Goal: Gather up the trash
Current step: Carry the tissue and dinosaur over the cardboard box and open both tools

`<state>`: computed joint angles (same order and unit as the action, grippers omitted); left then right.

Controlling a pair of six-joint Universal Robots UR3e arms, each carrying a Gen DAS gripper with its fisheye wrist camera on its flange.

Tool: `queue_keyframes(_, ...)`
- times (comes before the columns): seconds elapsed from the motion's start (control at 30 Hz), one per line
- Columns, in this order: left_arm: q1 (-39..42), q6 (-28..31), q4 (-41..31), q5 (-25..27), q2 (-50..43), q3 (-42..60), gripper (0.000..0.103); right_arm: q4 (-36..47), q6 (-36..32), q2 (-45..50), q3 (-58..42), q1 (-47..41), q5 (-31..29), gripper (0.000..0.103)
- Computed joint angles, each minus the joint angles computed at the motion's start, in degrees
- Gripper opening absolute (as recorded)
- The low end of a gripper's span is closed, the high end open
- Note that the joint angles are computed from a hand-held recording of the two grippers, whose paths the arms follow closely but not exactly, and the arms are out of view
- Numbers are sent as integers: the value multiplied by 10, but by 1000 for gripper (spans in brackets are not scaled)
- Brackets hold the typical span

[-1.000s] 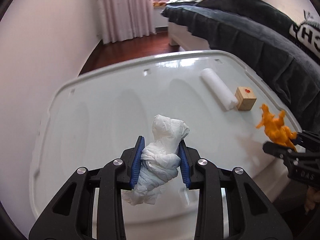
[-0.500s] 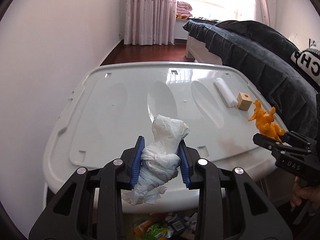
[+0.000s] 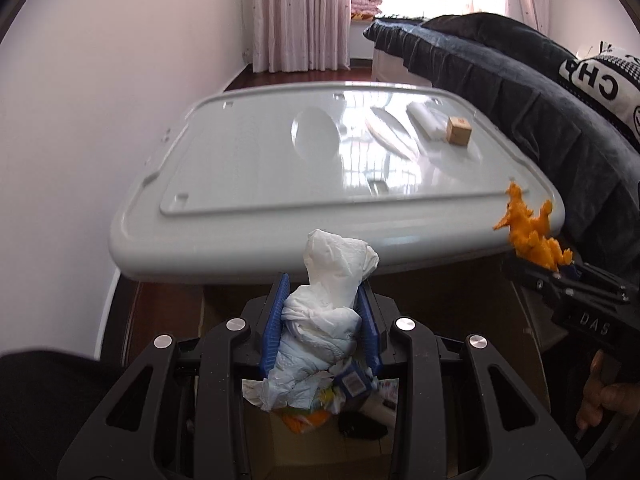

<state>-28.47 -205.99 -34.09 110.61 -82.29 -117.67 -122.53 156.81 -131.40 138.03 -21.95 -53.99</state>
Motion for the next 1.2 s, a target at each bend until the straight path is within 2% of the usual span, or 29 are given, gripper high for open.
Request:
queue_keyframes(0.1,-15,-25,-23,-9,12,-22,32,93,-23,-70,14,-32,7,47)
queue_keyframes(0.23,-16,-37,-41,-39,17,-50,33,124,-19,-111,36,-18,-24,47)
queue_keyframes(0.3,-18,-35,-41,-42,6,-55,33,76,11,-88,49,25,-59,47)
queue_keyframes(0.47,14,-24,-28,-90,-15,-70,33,-43,62,5,64,103,-115,47)
queue_keyframes(0.73,39,-15,-39,-118,-38,-69,33,-114,101,99,57,151,-147,47)
queue_keyframes(0.77,39,-17,-43,-114,-39,-67,36,-120,105,109,55,157,-151,48)
queue_keyframes(0.83,37,-24,-48,-110,-44,-62,49,-129,113,124,51,165,-157,51)
queue_keyframes(0.87,36,-28,-54,-105,-46,-59,64,-133,118,124,50,166,-158,59)
queue_keyframes(0.9,34,-32,-59,-99,-47,-55,72,-140,123,123,52,168,-159,65)
queue_keyframes(1.2,33,-36,-66,-97,-46,-49,73,-134,141,100,57,148,-142,67)
